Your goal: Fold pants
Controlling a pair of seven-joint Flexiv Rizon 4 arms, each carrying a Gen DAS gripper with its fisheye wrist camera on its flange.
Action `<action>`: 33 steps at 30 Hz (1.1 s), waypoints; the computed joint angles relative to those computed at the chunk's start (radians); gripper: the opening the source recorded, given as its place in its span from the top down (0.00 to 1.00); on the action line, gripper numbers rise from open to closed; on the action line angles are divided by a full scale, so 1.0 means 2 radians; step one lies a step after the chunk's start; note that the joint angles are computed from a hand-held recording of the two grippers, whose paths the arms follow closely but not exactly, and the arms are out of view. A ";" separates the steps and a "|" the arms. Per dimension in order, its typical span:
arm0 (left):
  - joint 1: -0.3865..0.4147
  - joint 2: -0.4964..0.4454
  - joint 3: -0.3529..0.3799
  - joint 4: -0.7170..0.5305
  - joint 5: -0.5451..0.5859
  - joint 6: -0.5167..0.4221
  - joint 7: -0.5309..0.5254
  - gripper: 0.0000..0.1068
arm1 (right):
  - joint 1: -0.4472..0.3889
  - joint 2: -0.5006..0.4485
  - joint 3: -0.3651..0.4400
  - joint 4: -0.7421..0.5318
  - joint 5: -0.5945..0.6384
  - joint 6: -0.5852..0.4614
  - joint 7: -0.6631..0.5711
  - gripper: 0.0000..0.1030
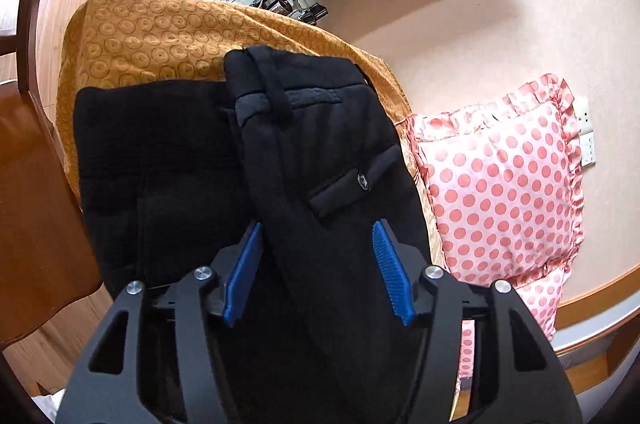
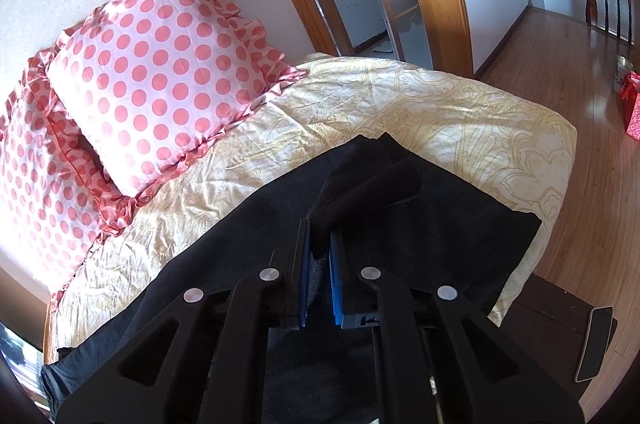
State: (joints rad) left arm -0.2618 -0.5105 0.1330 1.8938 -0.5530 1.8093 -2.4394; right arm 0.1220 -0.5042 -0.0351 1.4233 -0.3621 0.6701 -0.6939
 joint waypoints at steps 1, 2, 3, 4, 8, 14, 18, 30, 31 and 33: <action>0.007 -0.001 -0.003 -0.003 0.002 -0.005 0.001 0.47 | 0.000 -0.001 0.000 0.000 0.001 0.000 -0.001 0.91; 0.000 -0.004 0.008 -0.011 -0.003 -0.016 0.004 0.48 | -0.001 -0.001 0.000 0.000 0.002 0.000 -0.001 0.91; 0.006 -0.005 0.004 -0.016 0.002 -0.019 0.003 0.52 | -0.001 -0.002 0.001 0.000 0.003 0.000 -0.001 0.91; 0.009 -0.008 0.004 -0.021 0.005 -0.025 0.004 0.57 | -0.001 -0.002 0.001 0.001 0.003 0.001 -0.001 0.91; -0.038 -0.017 0.065 -0.037 0.016 -0.046 -0.010 0.89 | -0.002 0.001 0.000 0.004 0.004 0.004 0.003 0.91; -0.124 0.007 0.158 -0.018 0.039 -0.029 -0.018 0.90 | -0.004 0.009 -0.004 0.010 -0.005 0.026 0.007 0.91; -0.199 0.017 0.229 0.006 0.024 -0.024 -0.016 0.90 | -0.005 0.018 -0.007 0.020 -0.013 0.042 0.014 0.91; -0.313 0.013 0.308 0.069 -0.072 -0.008 0.025 0.90 | -0.015 0.077 -0.004 0.087 -0.031 0.035 0.042 0.91; -0.298 0.018 0.288 0.074 -0.077 -0.007 0.025 0.90 | -0.018 0.079 -0.002 0.090 -0.023 0.019 0.044 0.91; -0.258 0.031 0.239 0.085 -0.078 0.009 0.027 0.90 | -0.028 0.085 0.003 0.102 0.001 0.008 0.050 0.91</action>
